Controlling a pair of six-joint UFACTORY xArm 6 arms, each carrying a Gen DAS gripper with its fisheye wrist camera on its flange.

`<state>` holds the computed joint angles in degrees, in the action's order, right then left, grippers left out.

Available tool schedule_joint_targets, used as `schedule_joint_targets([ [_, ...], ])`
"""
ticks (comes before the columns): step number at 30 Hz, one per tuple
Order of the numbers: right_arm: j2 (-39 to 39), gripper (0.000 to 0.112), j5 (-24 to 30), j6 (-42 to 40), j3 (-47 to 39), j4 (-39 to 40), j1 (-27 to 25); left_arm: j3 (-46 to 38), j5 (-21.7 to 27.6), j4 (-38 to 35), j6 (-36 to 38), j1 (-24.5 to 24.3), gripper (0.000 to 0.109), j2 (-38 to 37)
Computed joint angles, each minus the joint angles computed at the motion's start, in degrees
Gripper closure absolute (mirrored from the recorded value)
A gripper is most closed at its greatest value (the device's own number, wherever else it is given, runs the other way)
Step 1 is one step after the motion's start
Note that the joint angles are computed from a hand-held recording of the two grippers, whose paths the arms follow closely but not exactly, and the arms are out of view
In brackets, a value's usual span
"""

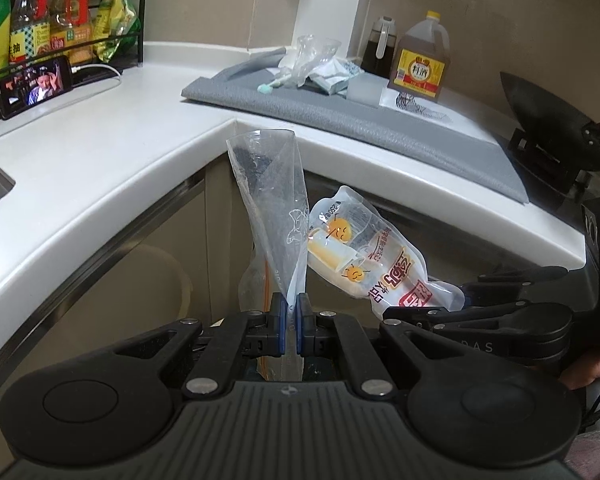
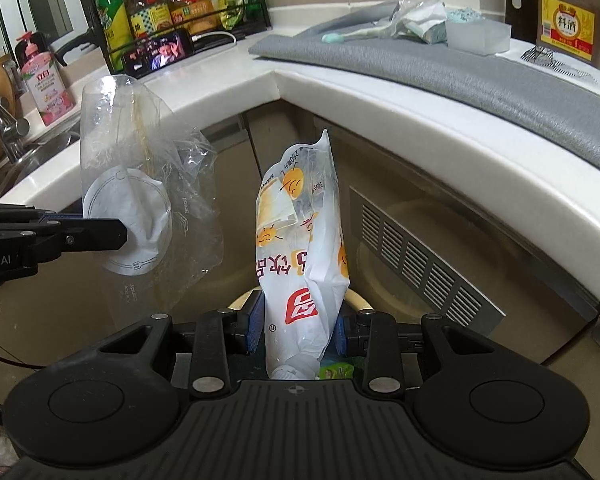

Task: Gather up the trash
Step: 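Open the right tool over the bin to drop the white bag while the left drops the clear bag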

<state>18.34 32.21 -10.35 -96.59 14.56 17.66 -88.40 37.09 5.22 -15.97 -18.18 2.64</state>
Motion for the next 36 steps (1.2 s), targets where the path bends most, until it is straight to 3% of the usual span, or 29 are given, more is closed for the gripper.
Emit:
schedule_joint_targets([
  [17,7.02,0.075,7.52,2.35,-7.15,-2.97,-0.11,-2.29,4.74,-1.22,1.06,1.34,0.104,5.08],
  [36,23.49,0.075,22.35,6.64,-29.54,-9.21,1.38,-5.55,7.91,-2.28,2.61,2.32,0.104,11.88],
])
